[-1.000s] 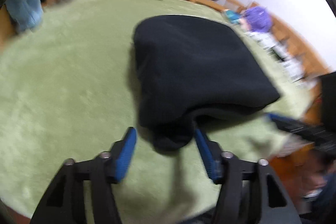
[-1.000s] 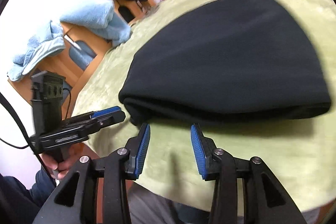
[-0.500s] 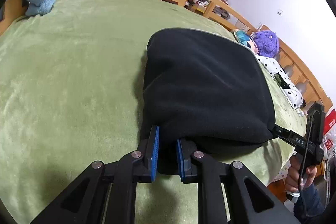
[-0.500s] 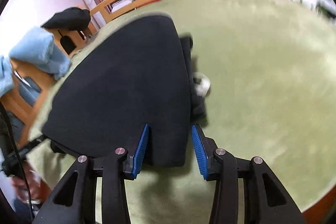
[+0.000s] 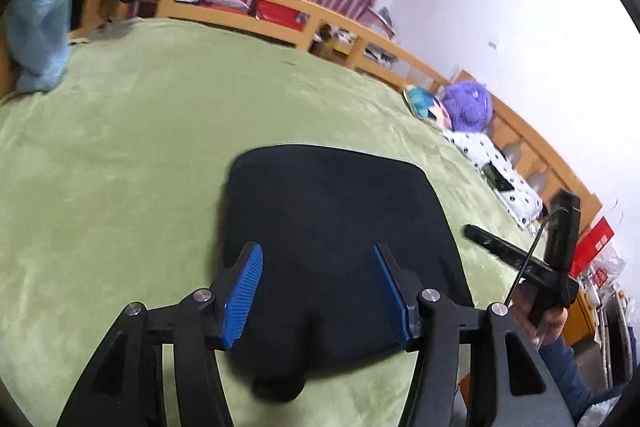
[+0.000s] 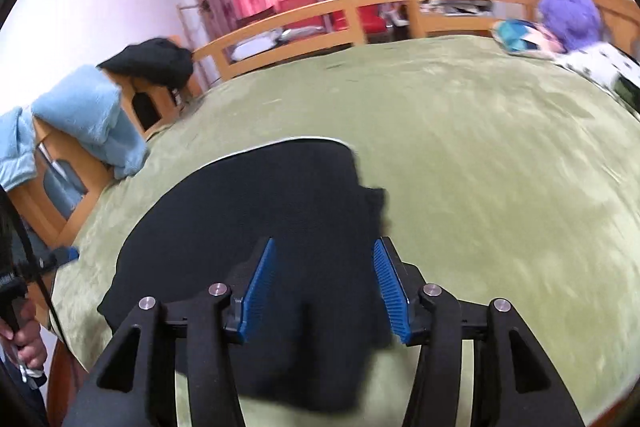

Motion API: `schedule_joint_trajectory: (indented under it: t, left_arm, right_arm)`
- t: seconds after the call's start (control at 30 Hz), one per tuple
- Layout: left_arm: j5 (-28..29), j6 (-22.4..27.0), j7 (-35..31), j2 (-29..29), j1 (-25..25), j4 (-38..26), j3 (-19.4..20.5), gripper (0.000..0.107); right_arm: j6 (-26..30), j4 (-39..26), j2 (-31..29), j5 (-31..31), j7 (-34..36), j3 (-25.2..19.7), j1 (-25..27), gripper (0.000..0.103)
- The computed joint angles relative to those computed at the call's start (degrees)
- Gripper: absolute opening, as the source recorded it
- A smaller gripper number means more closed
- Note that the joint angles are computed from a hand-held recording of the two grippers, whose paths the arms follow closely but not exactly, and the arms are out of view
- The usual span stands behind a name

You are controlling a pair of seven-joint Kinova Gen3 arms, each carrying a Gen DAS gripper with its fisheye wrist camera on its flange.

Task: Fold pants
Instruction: 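Release the bundle and withdraw both tools from the folded pants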

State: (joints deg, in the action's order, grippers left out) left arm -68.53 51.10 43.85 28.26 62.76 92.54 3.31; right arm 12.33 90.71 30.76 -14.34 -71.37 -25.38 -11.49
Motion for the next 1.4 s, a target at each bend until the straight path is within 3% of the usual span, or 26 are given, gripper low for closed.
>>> schedule_joint_trajectory:
  t: [0.07,0.13,0.23,0.33,0.4,0.5,0.6,0.67,0.77,0.87,0.93,1.0,1.07,1.17,1.3,1.4]
  left_arm:
    - [4.3,-0.7,-4.7,2.7,-4.5,-2.6,3.9,0.053]
    - [8.7,1.2,-8.8,6.4,-5.7,-4.8,5.4,0.057]
    - [11.8,-1.1,-8.7,7.3,-1.9,-3.9,0.3,0.063]
    - [13.8,-4.0,-10.1,4.9,-2.0,-2.4,-1.2,0.06]
    - [12.6,-5.5,-7.9,2.6,-0.1,-0.2,-3.8,0.056]
    - [9.4,-3.1,-8.4,0.8,0.6,0.0,-5.3,0.058]
    - [9.6,-3.3,-15.1,1.4,-4.1,-3.9,-4.4,0.058]
    - [11.1,-7.0,-19.0,2.1,-6.1,-5.9,-6.0,0.061]
    - [13.5,-8.5,-26.0,4.9,-13.8,-10.9,-1.0,0.061]
    - [16.8,-3.6,-33.0,10.1,-17.6,-17.0,3.0,0.06]
    - [18.0,-2.7,-34.9,11.5,-16.4,-18.0,0.9,0.06]
    - [21.1,-3.7,-35.9,11.4,-13.5,-18.0,-3.7,0.06]
    - [24.5,-2.4,-38.6,11.7,-12.5,-19.8,-5.6,0.06]
    - [28.8,0.5,-40.1,10.7,-11.9,-21.8,-6.5,0.06]
    - [30.2,4.0,-38.2,8.2,-8.4,-22.1,-7.4,0.061]
    - [29.8,9.7,-36.8,8.2,-4.7,-25.6,-7.4,0.065]
  right_arm:
    - [1.6,-1.9,1.9,3.4,-1.7,3.5,-4.0,0.049]
    - [-0.5,-0.5,3.3,8.0,-4.7,8.7,-8.8,0.045]
    - [-5.8,3.1,2.4,14.1,-11.4,16.7,-15.5,0.043]
    - [-3.2,1.0,2.4,18.1,-17.0,21.9,-20.5,0.043]
    - [-0.2,-0.9,2.0,17.3,-16.8,20.4,-19.0,0.041]
    - [-2.1,-1.1,0.3,16.0,-15.6,15.8,-14.5,0.041]
    - [-0.8,-5.9,1.5,11.9,-12.5,17.4,-15.8,0.055]
    - [2.1,-11.2,4.1,7.7,-8.8,18.0,-16.2,0.055]
    - [7.1,-19.1,9.2,3.2,-5.1,18.0,-16.1,0.054]
    - [12.7,-25.7,13.8,7.0,-6.7,18.2,-16.2,0.055]
    - [16.9,-29.7,16.8,10.8,-10.7,14.3,-13.2,0.06]
    - [18.4,-31.5,18.0,14.6,-13.4,10.2,-11.0,0.062]
    - [17.4,-30.8,17.6,19.2,-16.4,10.1,-11.8,0.062]
    - [14.2,-26.1,14.3,22.4,-21.5,15.2,-15.8,0.062]
    - [12.7,-18.6,7.8,26.7,-29.7,19.6,-18.9,0.062]
    - [12.6,-12.4,2.6,28.6,-32.1,18.8,-18.5,0.062]
